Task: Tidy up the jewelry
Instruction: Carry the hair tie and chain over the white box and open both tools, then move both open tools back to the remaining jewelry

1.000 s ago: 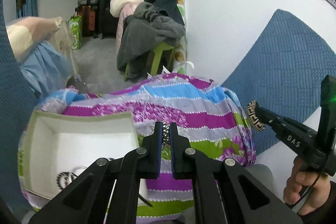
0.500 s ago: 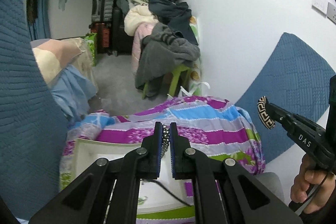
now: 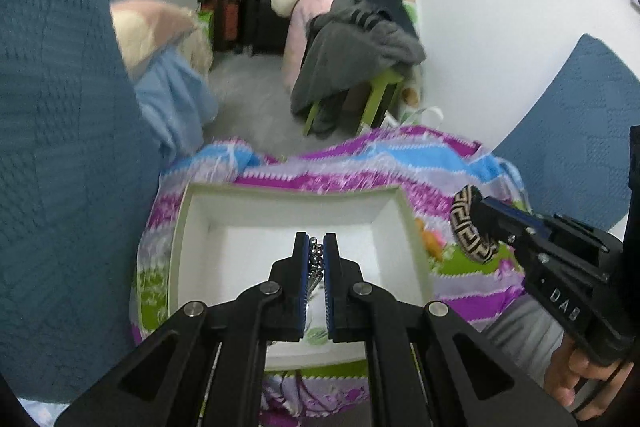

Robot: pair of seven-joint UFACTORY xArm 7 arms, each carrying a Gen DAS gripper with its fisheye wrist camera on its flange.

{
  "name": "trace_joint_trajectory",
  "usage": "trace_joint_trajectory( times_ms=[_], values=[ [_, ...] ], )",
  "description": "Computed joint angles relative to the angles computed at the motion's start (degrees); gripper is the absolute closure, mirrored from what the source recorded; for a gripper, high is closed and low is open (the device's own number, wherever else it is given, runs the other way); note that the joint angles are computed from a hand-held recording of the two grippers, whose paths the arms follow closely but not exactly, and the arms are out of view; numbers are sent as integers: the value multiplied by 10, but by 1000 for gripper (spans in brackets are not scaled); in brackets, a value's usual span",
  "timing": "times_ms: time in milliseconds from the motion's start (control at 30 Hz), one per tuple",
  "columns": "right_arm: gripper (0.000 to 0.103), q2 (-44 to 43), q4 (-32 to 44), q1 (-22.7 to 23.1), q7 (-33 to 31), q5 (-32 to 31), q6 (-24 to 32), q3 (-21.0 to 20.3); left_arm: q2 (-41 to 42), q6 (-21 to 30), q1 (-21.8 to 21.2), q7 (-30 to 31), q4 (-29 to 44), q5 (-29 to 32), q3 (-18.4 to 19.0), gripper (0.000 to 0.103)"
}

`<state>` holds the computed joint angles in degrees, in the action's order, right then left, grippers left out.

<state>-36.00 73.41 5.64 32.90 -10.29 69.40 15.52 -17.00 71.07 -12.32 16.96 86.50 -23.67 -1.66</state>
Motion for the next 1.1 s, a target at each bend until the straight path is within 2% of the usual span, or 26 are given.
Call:
trace_joint_trajectory(
  times_ms=[367, 633, 667, 700, 767, 900, 967, 1100],
  values=[
    [97, 4, -71, 45, 6, 39, 1, 4, -28, 4, 10, 2, -98, 9, 6, 98],
    [96, -7, -93, 56, 8, 58, -1, -11, -35, 1, 7, 3, -116, 4, 5, 97],
    [93, -10, -95, 61, 4, 67, -5, -17, -33, 4, 5, 6, -112, 2, 6, 97],
    [83, -11, -96, 61, 3, 70, -6, -19, -33, 3, 4, 7, -110, 6, 3, 97],
    [71, -20, -97, 61, 1, 75, -11, -22, -39, -10, 6, 1, -110, 25, -6, 97],
    [70, -37, -93, 58, -10, 76, -22, -25, -33, -3, 4, -24, -92, 18, -4, 96],
    [70, -43, -85, 54, -19, 76, -25, -29, -32, -3, 2, -33, -83, 16, -5, 89],
    [69, -59, -67, 38, -36, 67, -28, -37, -37, -20, -2, -55, -71, 27, -17, 53]
  ],
)
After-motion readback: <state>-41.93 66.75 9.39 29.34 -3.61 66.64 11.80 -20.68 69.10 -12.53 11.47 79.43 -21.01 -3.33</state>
